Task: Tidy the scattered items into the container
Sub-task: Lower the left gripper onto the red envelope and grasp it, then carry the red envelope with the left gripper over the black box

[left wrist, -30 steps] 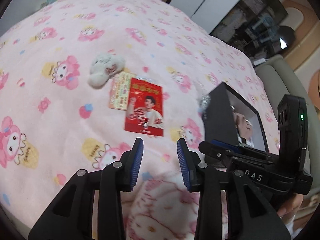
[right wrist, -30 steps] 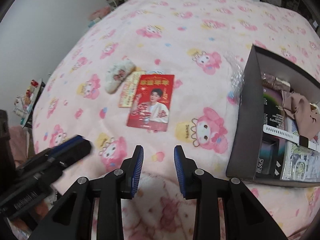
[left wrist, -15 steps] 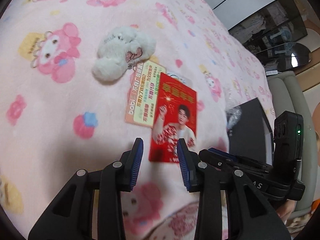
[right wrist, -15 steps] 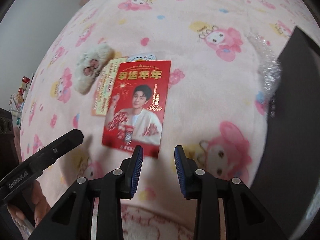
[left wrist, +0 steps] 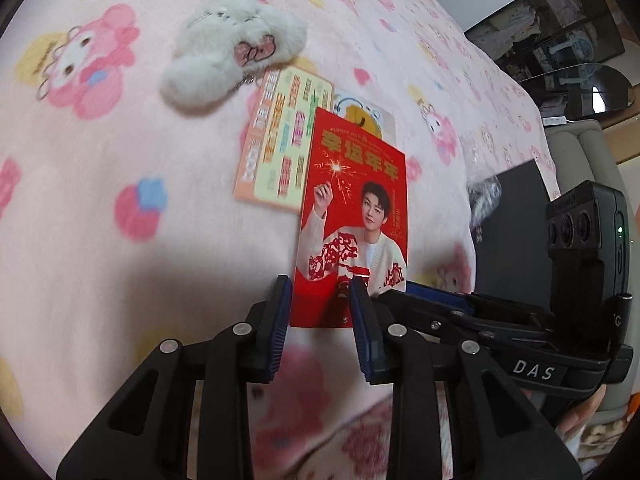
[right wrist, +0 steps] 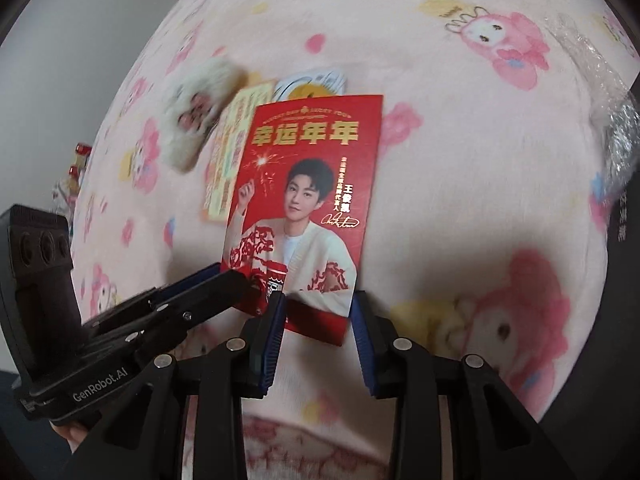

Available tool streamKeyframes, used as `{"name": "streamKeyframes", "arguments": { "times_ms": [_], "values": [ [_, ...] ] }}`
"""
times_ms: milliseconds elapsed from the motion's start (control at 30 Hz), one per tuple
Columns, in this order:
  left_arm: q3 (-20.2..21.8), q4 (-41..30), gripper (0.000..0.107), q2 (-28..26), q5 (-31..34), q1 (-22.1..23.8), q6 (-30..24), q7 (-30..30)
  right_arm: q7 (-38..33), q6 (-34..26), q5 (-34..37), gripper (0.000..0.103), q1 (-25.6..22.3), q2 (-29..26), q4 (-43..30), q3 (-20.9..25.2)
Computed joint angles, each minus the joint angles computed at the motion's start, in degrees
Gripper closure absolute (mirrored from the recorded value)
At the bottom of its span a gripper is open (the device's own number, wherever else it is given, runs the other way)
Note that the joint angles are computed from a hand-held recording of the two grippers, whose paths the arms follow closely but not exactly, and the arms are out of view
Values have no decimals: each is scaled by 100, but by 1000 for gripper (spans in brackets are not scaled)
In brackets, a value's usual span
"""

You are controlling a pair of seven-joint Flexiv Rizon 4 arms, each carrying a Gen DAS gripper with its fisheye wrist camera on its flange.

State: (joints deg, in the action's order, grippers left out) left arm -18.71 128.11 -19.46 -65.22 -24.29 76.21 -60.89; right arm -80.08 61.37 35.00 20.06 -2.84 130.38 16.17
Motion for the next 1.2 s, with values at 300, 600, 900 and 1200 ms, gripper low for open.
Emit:
{"name": "streamKeyframes", "arguments": {
  "times_ms": [300, 600, 900, 1200],
  "values": [
    [-117, -207, 71, -192, -1076, 0, 298, 768, 393, 167, -330, 72, 41, 34, 162, -96],
    [40, -355, 80, -328, -374, -54, 24, 263, -263, 192, 262, 79, -177, -145, -86, 56],
    [204, 95, 81, 575, 1520, -109, 150, -1060, 481, 318, -210, 80, 175, 1114, 584, 45],
    [101, 85, 82, 1184, 1583, -680, 261, -1280, 1628, 125, -1137, 80, 237, 2763, 1296, 5]
  ]
}}
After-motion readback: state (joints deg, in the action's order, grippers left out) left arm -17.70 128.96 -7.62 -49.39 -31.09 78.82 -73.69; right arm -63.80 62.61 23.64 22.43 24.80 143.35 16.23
